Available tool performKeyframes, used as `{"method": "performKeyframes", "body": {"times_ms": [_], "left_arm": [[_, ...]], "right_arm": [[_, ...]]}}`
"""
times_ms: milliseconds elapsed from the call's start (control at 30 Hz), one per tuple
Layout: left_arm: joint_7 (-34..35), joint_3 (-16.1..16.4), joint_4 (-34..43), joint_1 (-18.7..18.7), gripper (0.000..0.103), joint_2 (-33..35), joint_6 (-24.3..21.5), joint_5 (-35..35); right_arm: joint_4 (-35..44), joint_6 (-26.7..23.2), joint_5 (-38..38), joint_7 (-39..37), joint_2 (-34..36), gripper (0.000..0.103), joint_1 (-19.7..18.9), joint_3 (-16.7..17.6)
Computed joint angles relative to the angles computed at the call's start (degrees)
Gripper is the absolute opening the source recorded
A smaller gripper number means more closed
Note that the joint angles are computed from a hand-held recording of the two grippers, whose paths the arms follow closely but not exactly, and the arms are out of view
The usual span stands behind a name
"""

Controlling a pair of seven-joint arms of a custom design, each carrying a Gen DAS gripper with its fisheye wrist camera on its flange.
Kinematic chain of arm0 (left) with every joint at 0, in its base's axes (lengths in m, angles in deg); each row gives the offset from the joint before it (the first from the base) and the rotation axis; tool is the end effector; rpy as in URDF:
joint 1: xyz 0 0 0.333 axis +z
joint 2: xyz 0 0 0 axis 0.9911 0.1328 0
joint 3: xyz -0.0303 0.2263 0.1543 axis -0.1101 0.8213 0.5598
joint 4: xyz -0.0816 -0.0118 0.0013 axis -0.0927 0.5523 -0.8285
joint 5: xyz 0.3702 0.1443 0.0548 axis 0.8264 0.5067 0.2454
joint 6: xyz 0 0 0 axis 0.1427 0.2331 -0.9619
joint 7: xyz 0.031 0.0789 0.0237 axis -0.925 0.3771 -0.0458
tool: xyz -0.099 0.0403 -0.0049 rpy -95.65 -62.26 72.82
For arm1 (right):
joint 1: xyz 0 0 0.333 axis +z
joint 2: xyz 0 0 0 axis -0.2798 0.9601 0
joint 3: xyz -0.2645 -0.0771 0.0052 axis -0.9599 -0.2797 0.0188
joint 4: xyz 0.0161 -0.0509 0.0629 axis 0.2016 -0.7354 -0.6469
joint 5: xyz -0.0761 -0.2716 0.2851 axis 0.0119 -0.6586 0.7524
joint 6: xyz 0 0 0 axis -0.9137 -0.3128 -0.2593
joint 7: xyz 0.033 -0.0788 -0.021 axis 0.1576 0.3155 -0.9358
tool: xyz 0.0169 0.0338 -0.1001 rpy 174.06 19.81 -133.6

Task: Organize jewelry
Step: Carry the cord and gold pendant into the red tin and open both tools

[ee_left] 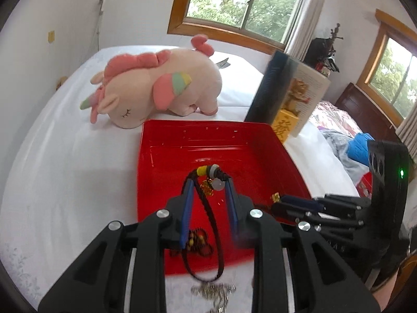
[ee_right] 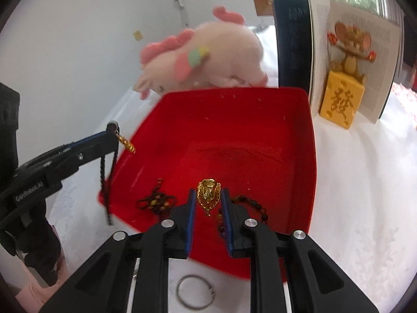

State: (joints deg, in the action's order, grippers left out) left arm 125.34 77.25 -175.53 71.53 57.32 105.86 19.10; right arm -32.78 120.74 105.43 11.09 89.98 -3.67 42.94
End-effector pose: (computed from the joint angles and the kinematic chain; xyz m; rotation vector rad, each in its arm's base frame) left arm 0.5732 -0.2322 0.5075 -1.7502 1.9779 -1.0239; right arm 0.5919 0.1554 0.4842 -1.9323 1.5567 -0.1559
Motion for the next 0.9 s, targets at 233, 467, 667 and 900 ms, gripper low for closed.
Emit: {"method": "performKeyframes", "body": {"times_ms": [233,467,667,900], "left_arm": [[-2.8,0.6,6.8,0.2,0.023,7.5,-4.7,3.2],[-2.4,0.4,7.7,0.7,0.027,8.6,-6.9,3.1],[-0.8,-0.1,5.5,0.8,0.046,6.4,-5.4,2.3],[-1.4,0.0,3.2,0.2,0.054,4.0,-4.5,2.9]], "right_arm": [[3.0,-0.9,-3.0,2.5,4.5,0.019,-0.9,0.3],[3.5,-0.7,-4.6,2.9,5.3,0.02,-0.9,0.7],[2.5,0.4,-3.4,1.7,4.1,0.021,-1.1,0.9],[0.1,3.3,-3.3,1.6,1.9,0.035,-0.6,0.7]]}}
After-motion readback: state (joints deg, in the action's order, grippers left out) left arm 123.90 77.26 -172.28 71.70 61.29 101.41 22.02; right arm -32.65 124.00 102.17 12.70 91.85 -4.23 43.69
